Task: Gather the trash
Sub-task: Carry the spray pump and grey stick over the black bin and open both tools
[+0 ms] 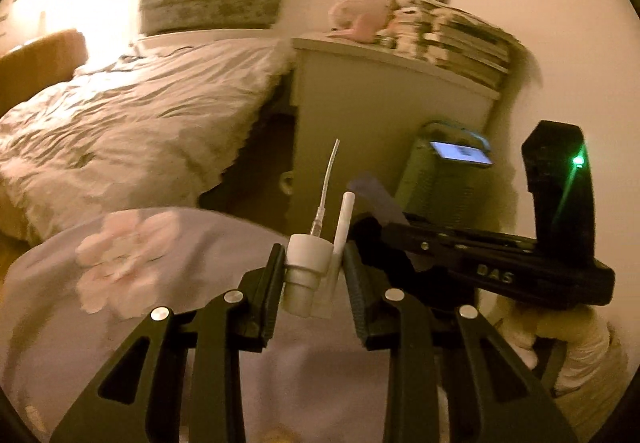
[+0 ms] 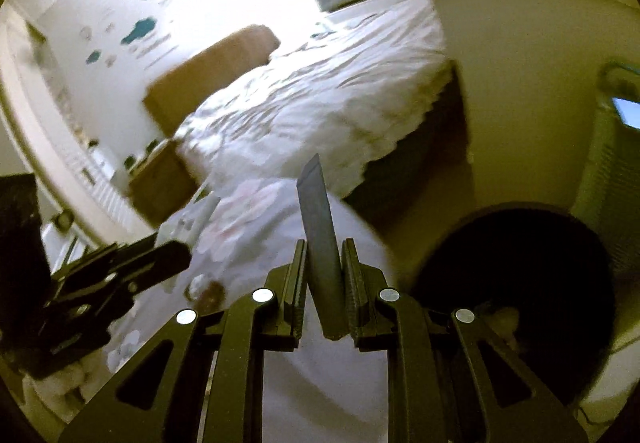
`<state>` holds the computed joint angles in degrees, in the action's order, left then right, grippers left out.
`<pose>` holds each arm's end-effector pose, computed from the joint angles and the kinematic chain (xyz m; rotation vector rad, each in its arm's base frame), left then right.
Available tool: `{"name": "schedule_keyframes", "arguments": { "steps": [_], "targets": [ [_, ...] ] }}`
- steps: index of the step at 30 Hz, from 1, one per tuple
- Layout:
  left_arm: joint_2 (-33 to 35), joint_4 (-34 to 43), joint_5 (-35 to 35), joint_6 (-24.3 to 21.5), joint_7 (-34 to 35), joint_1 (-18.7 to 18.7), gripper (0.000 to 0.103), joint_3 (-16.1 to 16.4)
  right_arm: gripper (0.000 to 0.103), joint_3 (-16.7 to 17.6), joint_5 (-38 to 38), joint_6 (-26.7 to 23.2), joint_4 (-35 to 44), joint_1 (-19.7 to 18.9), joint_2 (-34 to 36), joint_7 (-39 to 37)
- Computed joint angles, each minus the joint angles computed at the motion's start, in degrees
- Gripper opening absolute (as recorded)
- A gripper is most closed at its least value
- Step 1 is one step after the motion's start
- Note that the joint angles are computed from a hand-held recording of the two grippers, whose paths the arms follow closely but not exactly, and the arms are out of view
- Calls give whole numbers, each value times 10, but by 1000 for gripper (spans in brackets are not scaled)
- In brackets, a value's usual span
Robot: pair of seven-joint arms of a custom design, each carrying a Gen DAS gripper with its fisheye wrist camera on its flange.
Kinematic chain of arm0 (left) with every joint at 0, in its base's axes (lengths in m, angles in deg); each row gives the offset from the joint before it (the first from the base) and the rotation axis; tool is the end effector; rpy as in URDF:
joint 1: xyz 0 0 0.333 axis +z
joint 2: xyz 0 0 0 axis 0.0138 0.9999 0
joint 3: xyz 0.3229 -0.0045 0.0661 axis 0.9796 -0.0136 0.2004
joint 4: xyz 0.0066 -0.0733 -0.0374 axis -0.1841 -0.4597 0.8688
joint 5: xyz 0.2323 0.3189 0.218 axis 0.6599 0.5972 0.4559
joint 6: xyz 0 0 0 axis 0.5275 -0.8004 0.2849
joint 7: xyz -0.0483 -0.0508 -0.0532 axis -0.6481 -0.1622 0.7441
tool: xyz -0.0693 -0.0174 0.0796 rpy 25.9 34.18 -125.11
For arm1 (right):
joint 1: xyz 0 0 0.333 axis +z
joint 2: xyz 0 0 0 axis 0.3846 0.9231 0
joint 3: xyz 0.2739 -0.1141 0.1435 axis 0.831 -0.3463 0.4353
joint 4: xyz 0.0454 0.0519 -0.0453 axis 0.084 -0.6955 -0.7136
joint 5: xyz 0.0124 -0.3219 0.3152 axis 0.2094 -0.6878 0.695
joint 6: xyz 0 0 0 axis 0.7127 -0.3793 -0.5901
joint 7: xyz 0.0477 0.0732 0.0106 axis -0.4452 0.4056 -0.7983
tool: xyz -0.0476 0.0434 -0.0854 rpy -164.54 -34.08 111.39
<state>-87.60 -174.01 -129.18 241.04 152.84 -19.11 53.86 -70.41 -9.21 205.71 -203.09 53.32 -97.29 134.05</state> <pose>0.5208 -0.2315 0.4553 -1.1386 2.3530 -1.2669 0.4325 0.0455 0.4490 -1.3992 1.6798 -0.4043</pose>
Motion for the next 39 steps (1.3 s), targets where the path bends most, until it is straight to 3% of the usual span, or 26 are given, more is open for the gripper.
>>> {"name": "schedule_keyframes", "arguments": {
  "steps": [8,15,23,33,37,38,39],
  "targets": [
    [27,27,-3,2,-9,-24,30,-30,18,14,-4,-10,-66,-99,-70,15],
    [55,43,13,7,-28,-32,30,-53,18,-6,-3,-19,-90,-134,-82,16],
    [83,61,47,11,-61,-30,30,-73,18,-29,6,-18,-104,-139,-80,13],
    [102,75,83,13,-95,-24,30,-90,18,-71,12,-7,-105,-116,-65,0],
    [108,79,96,16,-108,-22,30,-96,19,-65,16,-15,-104,-128,-59,5],
    [108,78,96,18,-108,-21,30,-98,22,-58,19,-19,-105,-135,-57,10],
    [108,78,97,20,-109,-21,30,-98,31,-56,21,-19,-105,-138,-56,12]
  ]
}}
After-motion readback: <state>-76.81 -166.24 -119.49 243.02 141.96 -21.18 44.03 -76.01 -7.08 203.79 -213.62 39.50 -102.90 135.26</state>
